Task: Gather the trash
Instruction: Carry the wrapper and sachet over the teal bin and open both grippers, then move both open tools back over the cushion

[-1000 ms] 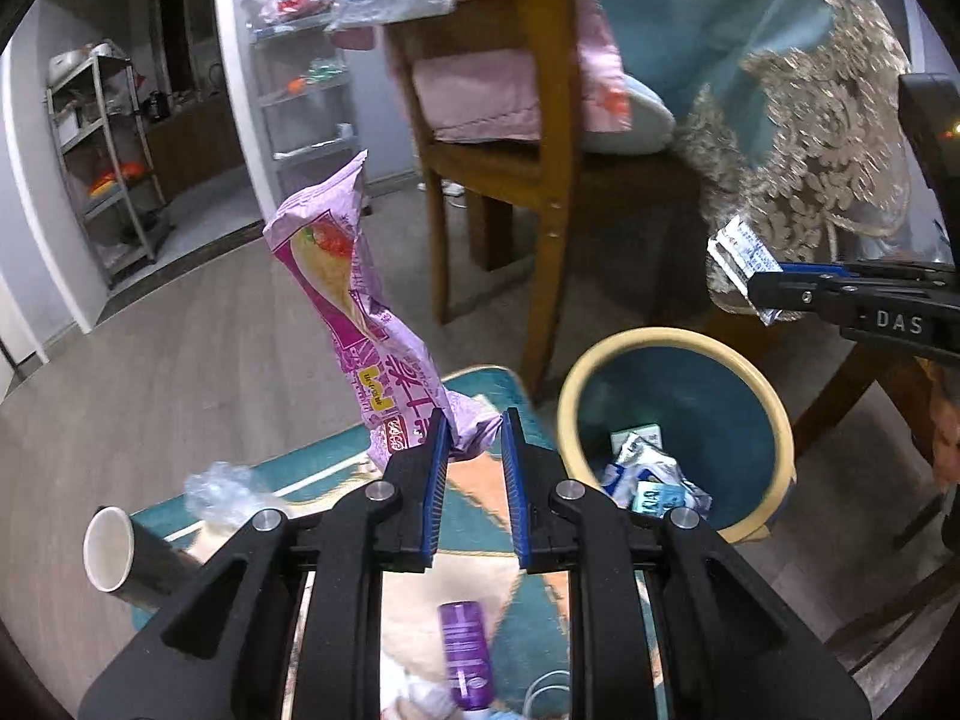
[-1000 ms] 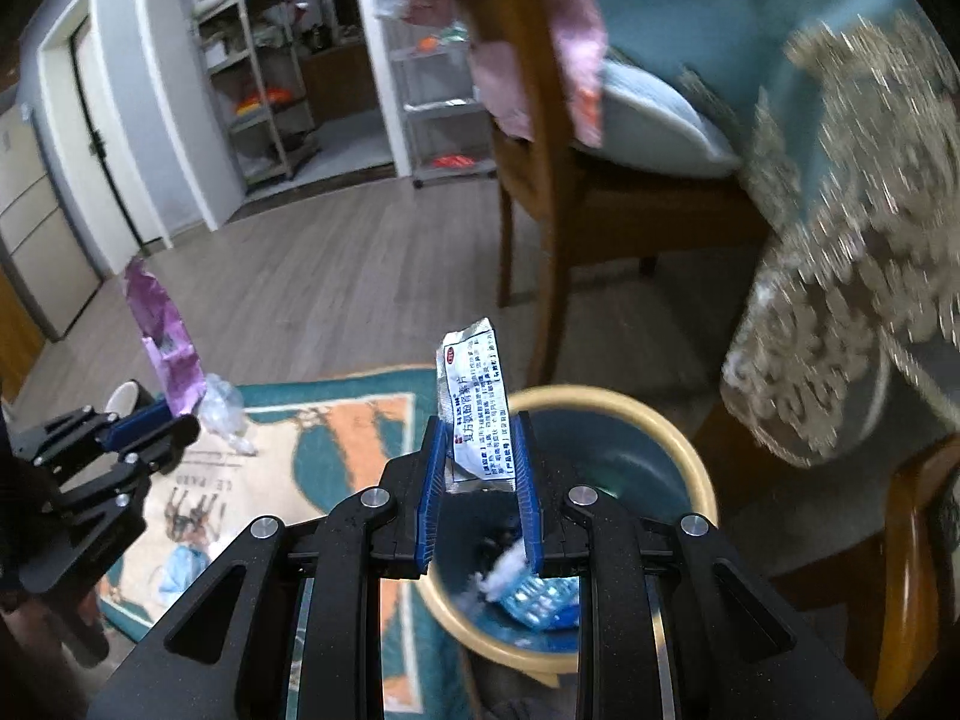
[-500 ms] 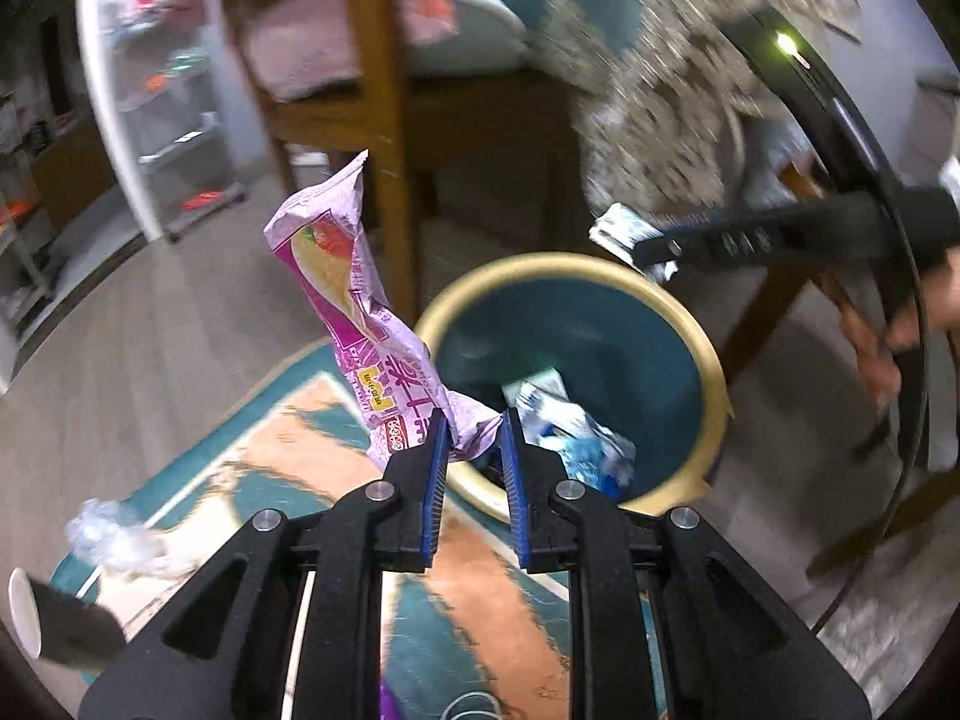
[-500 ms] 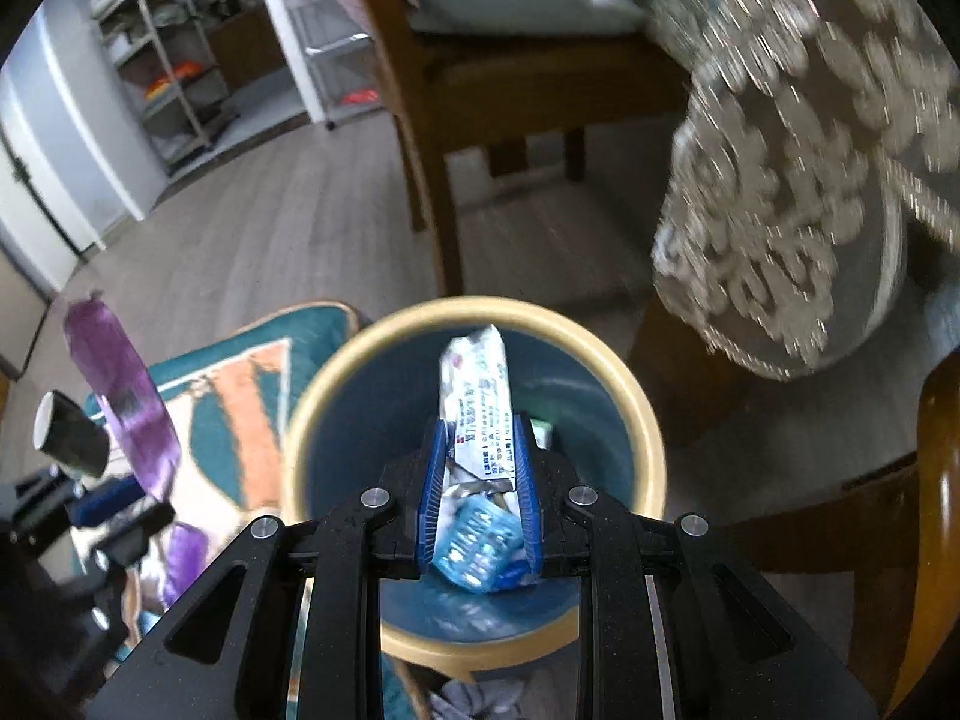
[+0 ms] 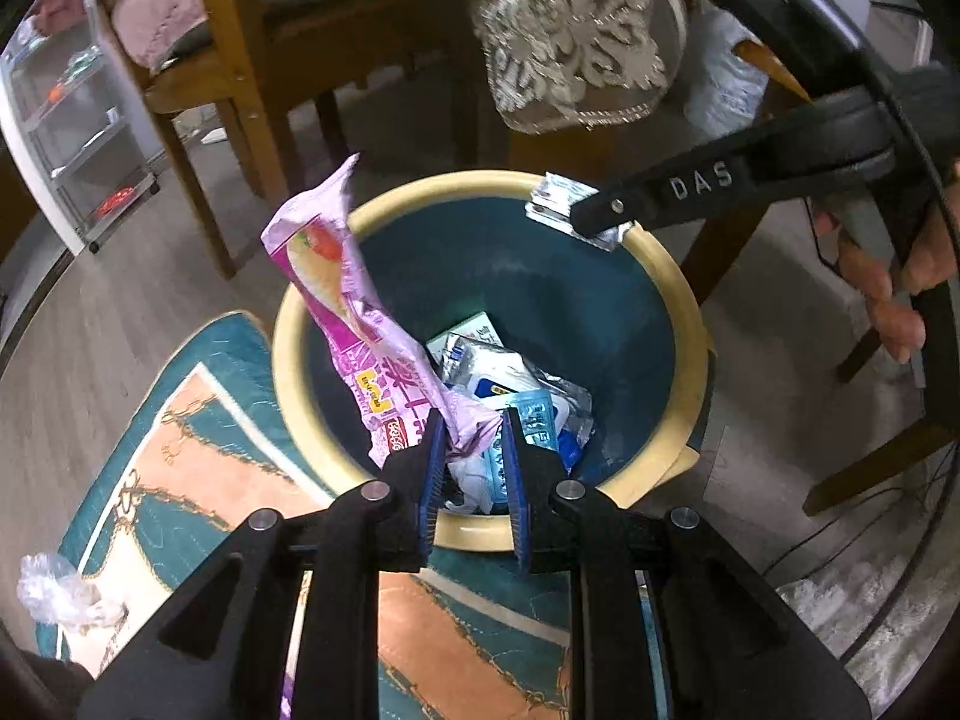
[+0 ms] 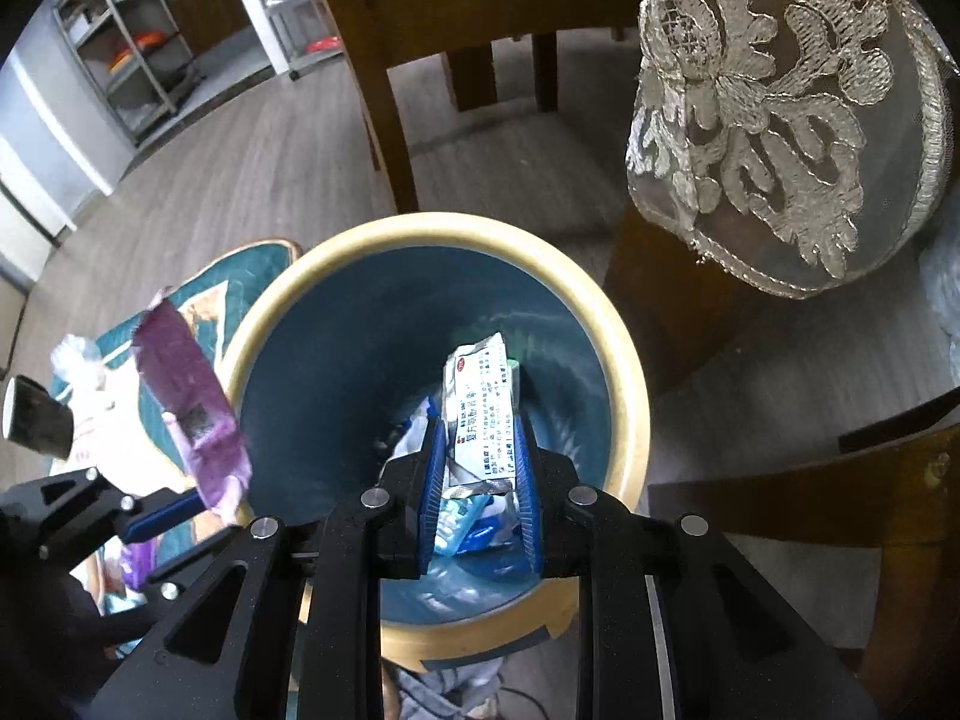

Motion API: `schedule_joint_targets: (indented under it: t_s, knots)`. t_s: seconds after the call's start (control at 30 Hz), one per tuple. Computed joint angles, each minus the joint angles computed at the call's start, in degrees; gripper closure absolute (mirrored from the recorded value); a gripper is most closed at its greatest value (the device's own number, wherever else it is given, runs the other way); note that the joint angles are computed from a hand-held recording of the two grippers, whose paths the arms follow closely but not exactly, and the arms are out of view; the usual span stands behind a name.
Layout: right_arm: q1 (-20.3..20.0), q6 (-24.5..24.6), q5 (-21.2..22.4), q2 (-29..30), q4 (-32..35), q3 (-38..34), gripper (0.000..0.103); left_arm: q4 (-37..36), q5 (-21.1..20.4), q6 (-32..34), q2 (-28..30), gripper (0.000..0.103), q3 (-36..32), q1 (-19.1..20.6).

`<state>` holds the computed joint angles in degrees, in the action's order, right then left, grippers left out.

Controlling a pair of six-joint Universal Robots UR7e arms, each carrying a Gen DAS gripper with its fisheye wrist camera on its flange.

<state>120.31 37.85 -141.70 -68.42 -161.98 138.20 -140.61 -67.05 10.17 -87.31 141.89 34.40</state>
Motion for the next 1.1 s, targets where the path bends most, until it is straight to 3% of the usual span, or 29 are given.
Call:
schedule_joint_targets:
  t_s: [0.27,0.5,0.67,0.77,0.83,0.93,1.1]
  knots:
    - [0.0,-0.8,0.1,0.1,0.5,-0.1,0.077,-0.3,1.4,1.3,-0.2,0.067,0.8,-0.7]
    - [0.7,-0.7,-0.4,0.6,1.3,-0.8,0.070,0.5,2.2,0.5,-1.1,0.065,0.0,0.2]
    - [1.2,-1.3,-1.1,1.4,1.4,-2.0,0.065,1.2,2.9,0.6,-3.3,0.054,-0.2,0.8]
    - [2.0,-2.2,-1.4,2.2,0.4,-2.6,0.047,1.7,3.4,0.0,-5.2,0.044,-0.6,1.2]
    - [2.7,-3.5,-1.6,2.9,-1.3,-3.2,0.028,2.4,3.4,-0.9,-7.1,0.039,-1.2,1.9]
    - [4.7,-8.0,-1.3,4.6,-6.6,-4.1,0.017,3.1,4.0,-2.2,-10.4,0.031,-1.8,2.4]
    - [8.1,-12.0,-2.3,7.6,-8.0,-6.7,0.012,6.4,6.3,-4.5,-16.5,0.018,-3.2,3.2]
